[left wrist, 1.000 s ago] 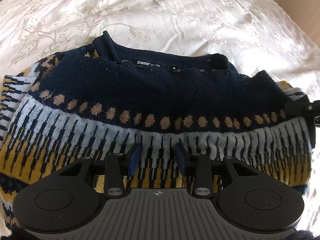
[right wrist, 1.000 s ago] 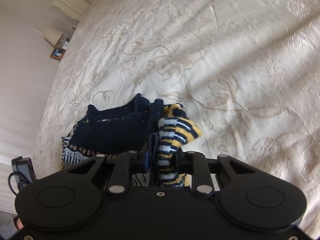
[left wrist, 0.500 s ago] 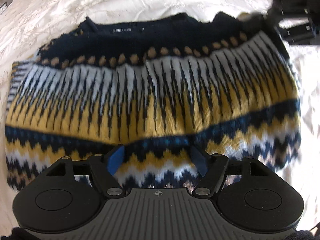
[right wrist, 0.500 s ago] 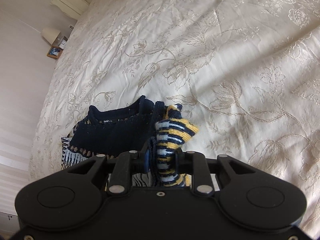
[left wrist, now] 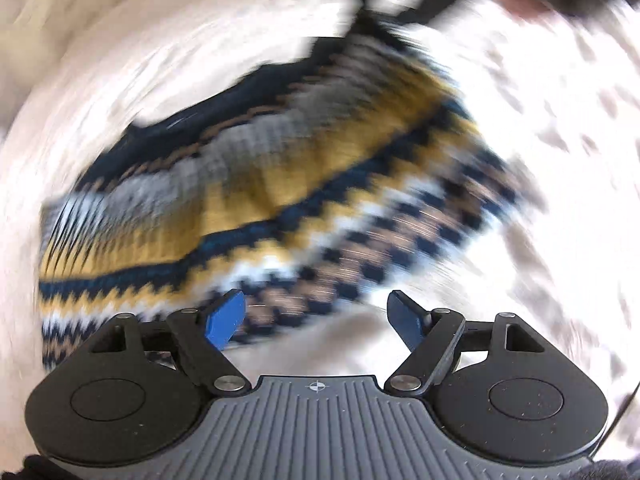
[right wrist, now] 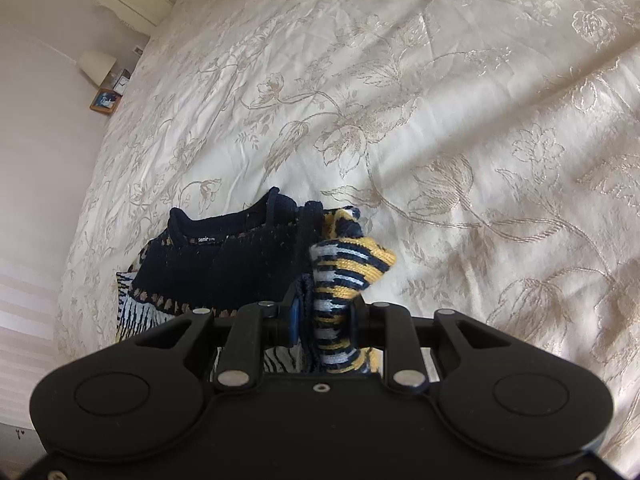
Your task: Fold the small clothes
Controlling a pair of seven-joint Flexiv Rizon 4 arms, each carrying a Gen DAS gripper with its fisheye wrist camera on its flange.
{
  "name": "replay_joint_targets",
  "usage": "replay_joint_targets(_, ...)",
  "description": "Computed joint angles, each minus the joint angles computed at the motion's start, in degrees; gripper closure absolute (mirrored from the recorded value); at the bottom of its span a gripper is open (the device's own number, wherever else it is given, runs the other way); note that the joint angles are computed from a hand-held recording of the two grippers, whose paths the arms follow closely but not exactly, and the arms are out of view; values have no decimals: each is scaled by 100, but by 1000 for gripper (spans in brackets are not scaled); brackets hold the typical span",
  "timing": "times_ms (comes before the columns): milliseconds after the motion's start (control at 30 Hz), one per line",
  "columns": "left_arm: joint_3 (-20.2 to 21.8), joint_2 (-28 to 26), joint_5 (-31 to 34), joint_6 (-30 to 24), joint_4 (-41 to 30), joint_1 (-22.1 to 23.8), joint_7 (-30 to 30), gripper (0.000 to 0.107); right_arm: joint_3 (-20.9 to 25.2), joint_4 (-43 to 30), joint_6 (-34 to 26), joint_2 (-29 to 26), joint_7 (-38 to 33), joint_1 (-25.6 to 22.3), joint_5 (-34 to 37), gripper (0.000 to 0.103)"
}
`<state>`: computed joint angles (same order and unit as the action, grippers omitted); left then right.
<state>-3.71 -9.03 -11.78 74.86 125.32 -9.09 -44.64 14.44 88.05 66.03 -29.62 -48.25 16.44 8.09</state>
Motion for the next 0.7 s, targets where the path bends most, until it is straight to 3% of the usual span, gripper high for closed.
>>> replay_joint_targets(100,-28,-28,467,486,190,-164,228,30,72,-57,-104,-2,-162,-66,39,70)
replay_joint_targets(233,113,-306,1102,892,15,-405,-34,30,115,-121,-208,10,-353,-107,118,70)
replay_joint_targets(367,319,-697,1683,1052,-473,-719,-314,30,122,-155,-274,15,-435,-125,229,70)
replay_joint_targets(433,171,-781,1647,1091,-572,-673,-233,31,123,-186,-319,10,-470,-138,279,70)
replay_joint_targets(467,69,-808,1563,1058,-609,-619,-162,34,120,-203,-344,7,-479,-140,299,70)
replay_joint_targets(600,-769,-695,591,949,-327,-28,444,80,86,-274,-449,2,-508,-114,309,70)
replay_joint_targets(700,-1591,-619,-780,926,-79,578,1025,92,52,-301,-480,24,-495,-66,284,70)
